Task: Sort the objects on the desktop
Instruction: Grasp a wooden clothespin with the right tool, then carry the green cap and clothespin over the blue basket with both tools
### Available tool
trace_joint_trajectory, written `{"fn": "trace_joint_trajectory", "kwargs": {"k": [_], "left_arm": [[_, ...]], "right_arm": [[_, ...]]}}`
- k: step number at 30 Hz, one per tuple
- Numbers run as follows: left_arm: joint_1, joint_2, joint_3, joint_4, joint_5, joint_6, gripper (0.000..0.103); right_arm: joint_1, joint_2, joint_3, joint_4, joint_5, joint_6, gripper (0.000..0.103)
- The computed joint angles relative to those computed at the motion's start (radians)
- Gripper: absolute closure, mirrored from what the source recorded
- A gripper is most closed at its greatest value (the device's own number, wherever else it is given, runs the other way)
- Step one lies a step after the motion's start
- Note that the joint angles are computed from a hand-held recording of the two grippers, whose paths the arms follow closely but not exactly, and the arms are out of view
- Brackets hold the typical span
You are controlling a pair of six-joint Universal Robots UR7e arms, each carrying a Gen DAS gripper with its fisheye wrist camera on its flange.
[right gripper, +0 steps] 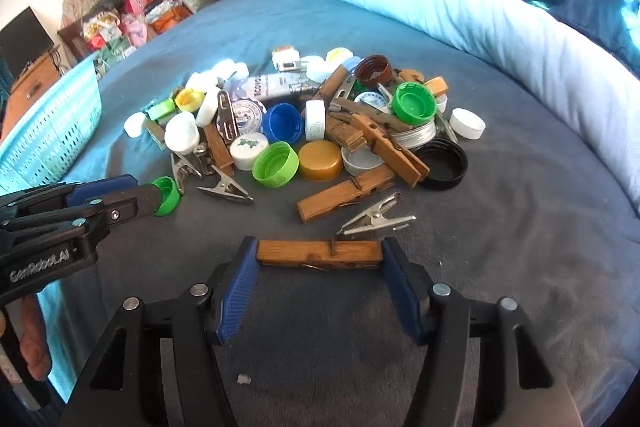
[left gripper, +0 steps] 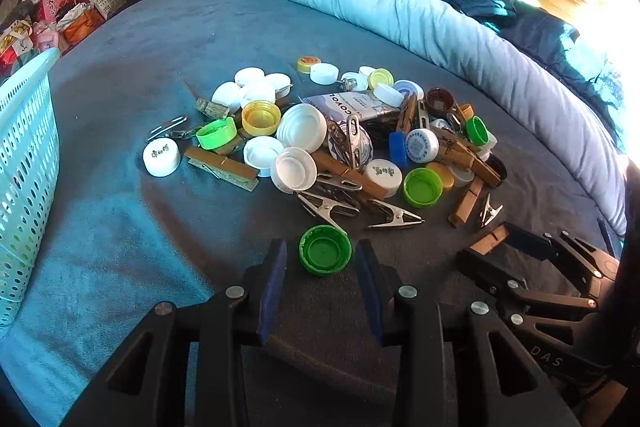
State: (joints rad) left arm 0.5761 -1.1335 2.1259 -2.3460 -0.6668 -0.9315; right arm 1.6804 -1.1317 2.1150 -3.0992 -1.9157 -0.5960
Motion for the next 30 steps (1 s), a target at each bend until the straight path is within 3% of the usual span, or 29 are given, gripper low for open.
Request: {"fn": "trace_joint_trajectory", "kwargs": {"k": [5, 9, 10, 12, 19, 20, 21, 25, 30], "left_arm": [[-0.023, -0.030, 0.010, 0.029, 0.017, -0.004, 0.067], [-0.021, -0.039, 0.024, 0.009, -0.017, 0.038, 0.067], [-0.024, -0.033, 0.030, -0.001, 0.001, 0.055, 0.066], [-0.025, -0.019, 0.046, -0.062, 0.028, 0.104, 0.051], [0.048, 0.028, 0.027, -0.153, -0.023, 0.234, 0.049], [0.051, 0.030, 0.024, -0.149, -0.028, 0.248, 0.053], [0.052, 0.028, 0.016, -0.128, -0.030, 0.249, 0.072], [0.011, 0.008, 0.012, -0.112, -0.025, 0.279, 0.073], [-0.064, -0.047, 0.007, -0.032, 0.037, 0.189, 0.073]], "right_arm": [[0.000, -0.049, 0.033, -0.007, 0.024, -0.005, 0.043], [0.001, -0.090, 0.056, 0.000, 0.045, -0.015, 0.043], [0.000, -0.096, 0.061, 0.000, 0.049, -0.015, 0.043], [-0.002, -0.110, 0.072, 0.003, 0.052, -0.011, 0.043], [-0.001, -0.123, 0.086, 0.009, 0.052, -0.009, 0.043], [-0.001, -0.121, 0.084, 0.009, 0.054, -0.008, 0.043], [0.000, -0.119, 0.082, 0.008, 0.056, -0.007, 0.043], [0.004, -0.124, 0.082, -0.009, 0.078, -0.010, 0.043], [0.033, -0.133, 0.073, -0.011, 0.086, -0.010, 0.043]]}}
